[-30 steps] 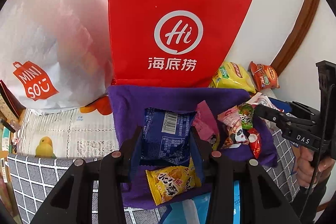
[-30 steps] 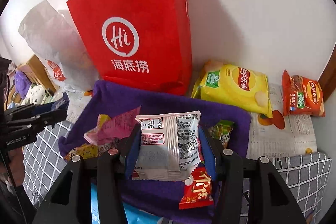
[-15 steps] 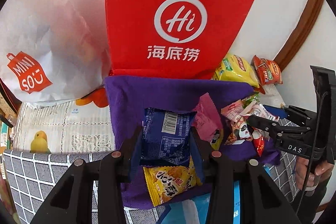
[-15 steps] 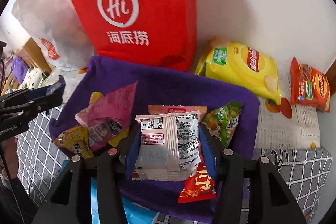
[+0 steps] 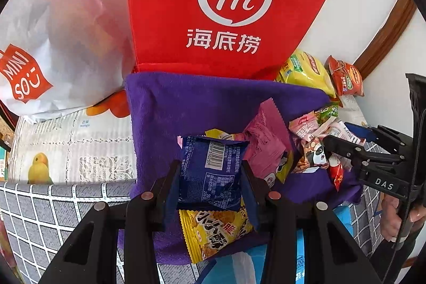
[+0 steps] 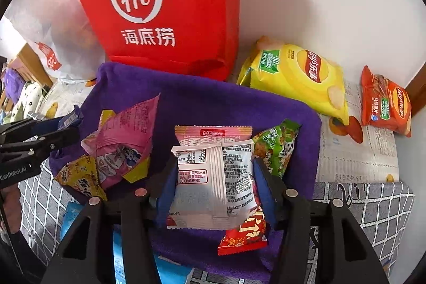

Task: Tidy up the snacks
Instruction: 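Lower both packets onto the purple towel and open both tools, then raise both open tools away from the towel and back over the bed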

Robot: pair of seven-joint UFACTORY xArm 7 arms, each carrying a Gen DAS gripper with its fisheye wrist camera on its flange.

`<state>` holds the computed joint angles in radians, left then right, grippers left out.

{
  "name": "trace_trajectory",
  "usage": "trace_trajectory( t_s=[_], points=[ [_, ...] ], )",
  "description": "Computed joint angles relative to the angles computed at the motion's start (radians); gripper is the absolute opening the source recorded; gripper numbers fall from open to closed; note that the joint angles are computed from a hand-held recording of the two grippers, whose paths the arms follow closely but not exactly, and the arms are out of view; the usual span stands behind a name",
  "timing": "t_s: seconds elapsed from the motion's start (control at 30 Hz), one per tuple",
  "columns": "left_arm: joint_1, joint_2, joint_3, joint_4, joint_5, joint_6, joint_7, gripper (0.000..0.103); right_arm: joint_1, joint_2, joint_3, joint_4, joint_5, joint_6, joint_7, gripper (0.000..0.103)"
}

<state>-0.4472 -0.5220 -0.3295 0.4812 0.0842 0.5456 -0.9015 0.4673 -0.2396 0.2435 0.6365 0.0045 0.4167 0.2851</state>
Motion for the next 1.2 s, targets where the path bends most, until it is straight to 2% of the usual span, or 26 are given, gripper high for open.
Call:
trace_trajectory(
  t_s=[0.2,0.53,0.6,0.67,0.77,0.87,0.93,1.07,1.2],
  points=[
    [0.001,0.011,-0.005,0.009,0.010,0.010,-0.001,0.041,-0.003,-0.048,0.002,-0.020,0.005,-0.033,0.015,0.067],
    [-0.005,0.029,0.002,0.024,0.006,0.029,0.007,0.041,-0.042,-0.145,0.033,-0.061,-0.052,-0.107,0.104,0.068],
    [-0.006,0.040,0.000,0.033,0.007,0.040,0.008,0.045,-0.089,-0.162,0.074,-0.073,-0.107,-0.142,0.160,0.068],
    [-0.004,0.045,-0.003,0.041,0.011,0.057,0.007,0.049,-0.188,-0.187,0.159,-0.091,-0.207,-0.190,0.269,0.072],
    [-0.007,0.028,0.002,0.035,0.008,0.056,0.002,0.062,-0.241,-0.206,0.195,-0.107,-0.276,-0.241,0.335,0.074],
    [0.002,-0.009,-0.006,0.022,0.016,0.054,-0.018,0.062,-0.206,-0.193,0.157,-0.099,-0.273,-0.234,0.322,0.075],
    [0.007,-0.036,-0.015,0.016,0.024,0.053,-0.033,0.062,-0.184,-0.188,0.139,-0.091,-0.267,-0.209,0.308,0.080],
    [0.019,-0.082,-0.035,0.007,0.048,0.036,-0.053,0.062,-0.195,-0.187,0.154,-0.077,-0.290,-0.182,0.336,0.080],
    [0.015,-0.118,-0.035,-0.021,0.053,-0.030,-0.054,0.062,-0.187,-0.204,0.143,-0.091,-0.285,-0.206,0.363,0.086]
  ],
)
